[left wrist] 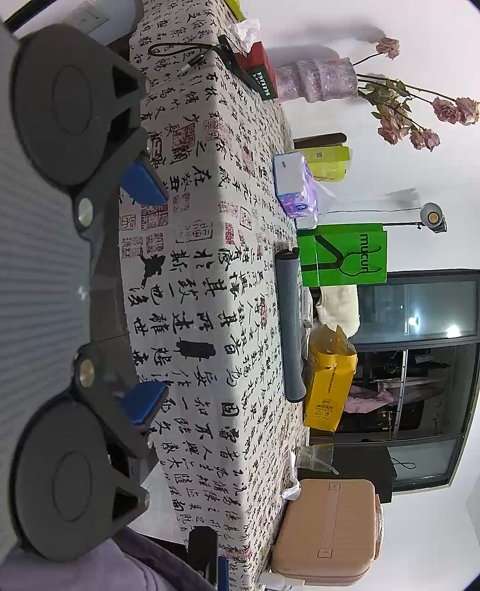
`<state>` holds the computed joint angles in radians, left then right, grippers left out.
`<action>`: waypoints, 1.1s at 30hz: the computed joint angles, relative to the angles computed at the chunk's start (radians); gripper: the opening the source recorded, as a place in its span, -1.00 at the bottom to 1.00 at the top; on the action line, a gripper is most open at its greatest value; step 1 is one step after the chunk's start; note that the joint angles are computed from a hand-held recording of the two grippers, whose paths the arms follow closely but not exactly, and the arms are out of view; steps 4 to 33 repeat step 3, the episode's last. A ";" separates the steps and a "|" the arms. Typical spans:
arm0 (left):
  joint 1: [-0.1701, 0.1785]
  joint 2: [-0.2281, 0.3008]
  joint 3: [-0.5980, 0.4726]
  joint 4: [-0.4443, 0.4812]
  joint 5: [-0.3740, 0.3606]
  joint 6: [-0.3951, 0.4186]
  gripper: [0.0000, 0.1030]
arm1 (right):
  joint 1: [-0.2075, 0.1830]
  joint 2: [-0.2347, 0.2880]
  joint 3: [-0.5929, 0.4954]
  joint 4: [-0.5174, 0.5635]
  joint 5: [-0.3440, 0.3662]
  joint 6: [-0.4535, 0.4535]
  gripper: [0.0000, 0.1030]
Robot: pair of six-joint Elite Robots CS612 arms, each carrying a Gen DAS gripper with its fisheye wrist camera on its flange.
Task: Fold towel
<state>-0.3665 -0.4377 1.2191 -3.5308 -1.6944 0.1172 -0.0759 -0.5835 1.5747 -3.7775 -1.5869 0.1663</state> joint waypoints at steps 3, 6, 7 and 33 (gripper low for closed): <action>0.000 0.001 -0.001 0.005 -0.004 -0.001 1.00 | 0.000 0.001 0.000 0.001 0.001 0.002 1.00; 0.000 0.001 -0.001 0.005 -0.004 -0.001 1.00 | 0.000 0.001 0.000 0.001 0.001 0.002 1.00; 0.000 0.001 -0.001 0.005 -0.004 -0.001 1.00 | 0.000 0.001 0.000 0.001 0.001 0.002 1.00; 0.000 0.001 -0.001 0.005 -0.004 -0.001 1.00 | 0.000 0.001 0.000 0.001 0.001 0.002 1.00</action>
